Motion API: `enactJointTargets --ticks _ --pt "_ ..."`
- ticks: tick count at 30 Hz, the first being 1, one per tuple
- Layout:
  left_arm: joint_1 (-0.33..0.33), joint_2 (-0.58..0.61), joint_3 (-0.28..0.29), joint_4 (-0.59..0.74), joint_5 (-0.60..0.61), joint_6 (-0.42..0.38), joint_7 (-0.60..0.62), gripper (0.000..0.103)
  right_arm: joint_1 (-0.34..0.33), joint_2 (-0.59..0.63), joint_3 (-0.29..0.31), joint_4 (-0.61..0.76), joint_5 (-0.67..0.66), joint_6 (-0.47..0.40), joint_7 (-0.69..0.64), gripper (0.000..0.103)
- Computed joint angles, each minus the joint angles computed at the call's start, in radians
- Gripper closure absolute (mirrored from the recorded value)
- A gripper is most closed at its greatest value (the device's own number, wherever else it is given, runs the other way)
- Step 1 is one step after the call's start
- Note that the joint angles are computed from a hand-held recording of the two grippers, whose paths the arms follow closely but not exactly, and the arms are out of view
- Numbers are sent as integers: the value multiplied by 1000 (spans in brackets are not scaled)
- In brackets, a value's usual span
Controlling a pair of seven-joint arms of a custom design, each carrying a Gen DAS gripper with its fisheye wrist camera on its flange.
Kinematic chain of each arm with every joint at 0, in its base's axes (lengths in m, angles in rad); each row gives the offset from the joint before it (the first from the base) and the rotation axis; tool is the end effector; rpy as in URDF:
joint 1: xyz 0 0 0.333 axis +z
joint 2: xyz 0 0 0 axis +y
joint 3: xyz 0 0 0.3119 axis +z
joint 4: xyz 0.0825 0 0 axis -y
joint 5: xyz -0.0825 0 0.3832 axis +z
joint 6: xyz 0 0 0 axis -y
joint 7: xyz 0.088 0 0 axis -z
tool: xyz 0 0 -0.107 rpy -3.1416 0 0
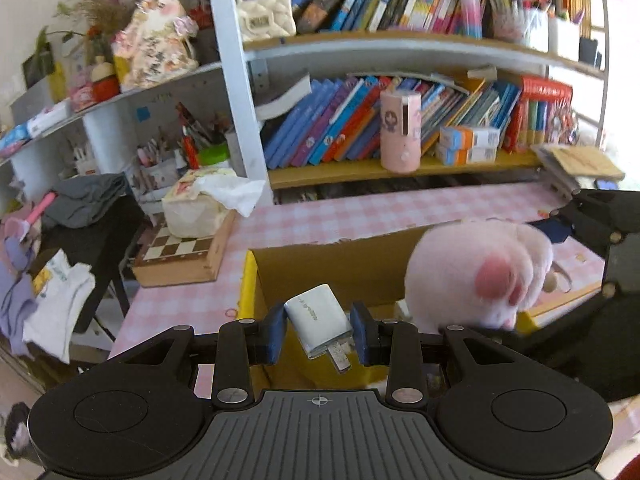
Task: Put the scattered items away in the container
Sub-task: 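Lower both tools into the box and open them, releasing plug and pig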
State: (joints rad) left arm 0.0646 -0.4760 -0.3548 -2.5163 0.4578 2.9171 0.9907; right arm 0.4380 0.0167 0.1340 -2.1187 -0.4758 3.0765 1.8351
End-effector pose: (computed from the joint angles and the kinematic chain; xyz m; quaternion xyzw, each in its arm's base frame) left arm 0.4213 -0.1695 0.5234 -0.5860 0.6813 -0.2856 0.3330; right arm 0.4754 0.3497 0.5088 -0.8186 0.3483 -0.2697 0.3686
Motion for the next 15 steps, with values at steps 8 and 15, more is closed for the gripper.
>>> enactJointTargets --ticks 8,15 --pt "-88 260 91 192 -77 -94 116 70 -4 136 42 134 262 -139 -460 15" --pt "-141 393 139 315 -79 -189 137 70 10 199 32 221 350 -269 -612 14"
